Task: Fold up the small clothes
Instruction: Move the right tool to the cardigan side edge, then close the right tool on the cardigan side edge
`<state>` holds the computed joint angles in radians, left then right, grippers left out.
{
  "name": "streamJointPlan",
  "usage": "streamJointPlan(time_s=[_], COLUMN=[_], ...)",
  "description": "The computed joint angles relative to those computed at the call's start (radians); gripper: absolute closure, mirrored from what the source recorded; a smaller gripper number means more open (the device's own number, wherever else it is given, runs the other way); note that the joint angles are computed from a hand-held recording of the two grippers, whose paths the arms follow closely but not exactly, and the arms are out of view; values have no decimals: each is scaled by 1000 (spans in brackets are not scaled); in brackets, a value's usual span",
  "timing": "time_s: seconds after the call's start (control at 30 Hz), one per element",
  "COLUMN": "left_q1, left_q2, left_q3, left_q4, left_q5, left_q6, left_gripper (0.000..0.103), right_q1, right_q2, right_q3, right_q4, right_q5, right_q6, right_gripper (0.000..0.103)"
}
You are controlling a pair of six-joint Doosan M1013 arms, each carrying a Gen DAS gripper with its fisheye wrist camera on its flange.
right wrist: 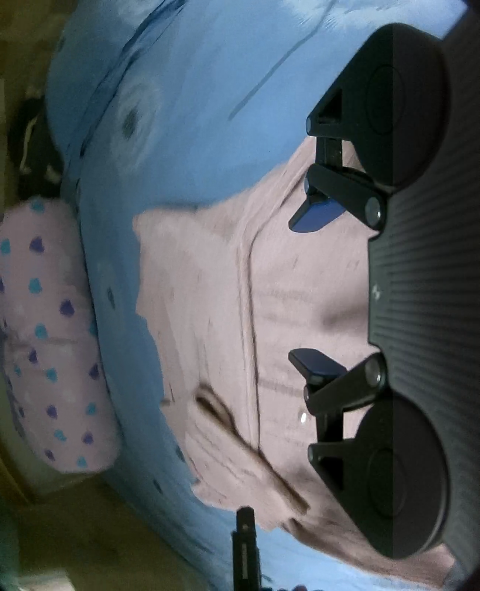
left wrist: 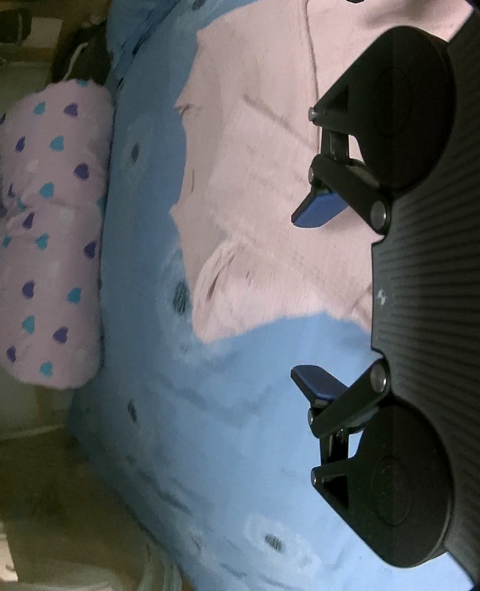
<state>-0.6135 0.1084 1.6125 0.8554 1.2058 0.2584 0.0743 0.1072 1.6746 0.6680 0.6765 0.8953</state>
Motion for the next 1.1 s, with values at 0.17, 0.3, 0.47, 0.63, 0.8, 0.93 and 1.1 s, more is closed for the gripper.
streamJointPlan(time_s=[0.17,0.3,0.47,0.63,0.8,0.93,1.1], left_q1=[1,2,18,57,93,100,103], left_q2=[-20,-11,-56,-77,-103,-119,-123], left_q3=[41,41,66,77,101,117,119], left_q4=[50,78,55,-61,-162,-175,-175], left_q5=[4,63,4,-27,-83,-112,-108], left_q6=[5,-33,-87,-102,-139,-175,-218], left_gripper=[18,18,18,18,18,18,18], right_q1=[67,124,178,201,229,243,280], right_q2=[30,50,90,111,120,133,135], right_q3=[-62,-93,-142,-151,-148,-152,-139], right_q4=[-57,-74,-92,-9,46,104,32], right_q5=[47,51,98,178,186,213,144], right_q6=[-9,-59,-69,-149,-198,-252,-298], right_gripper=[31,31,32,32,32,32,38])
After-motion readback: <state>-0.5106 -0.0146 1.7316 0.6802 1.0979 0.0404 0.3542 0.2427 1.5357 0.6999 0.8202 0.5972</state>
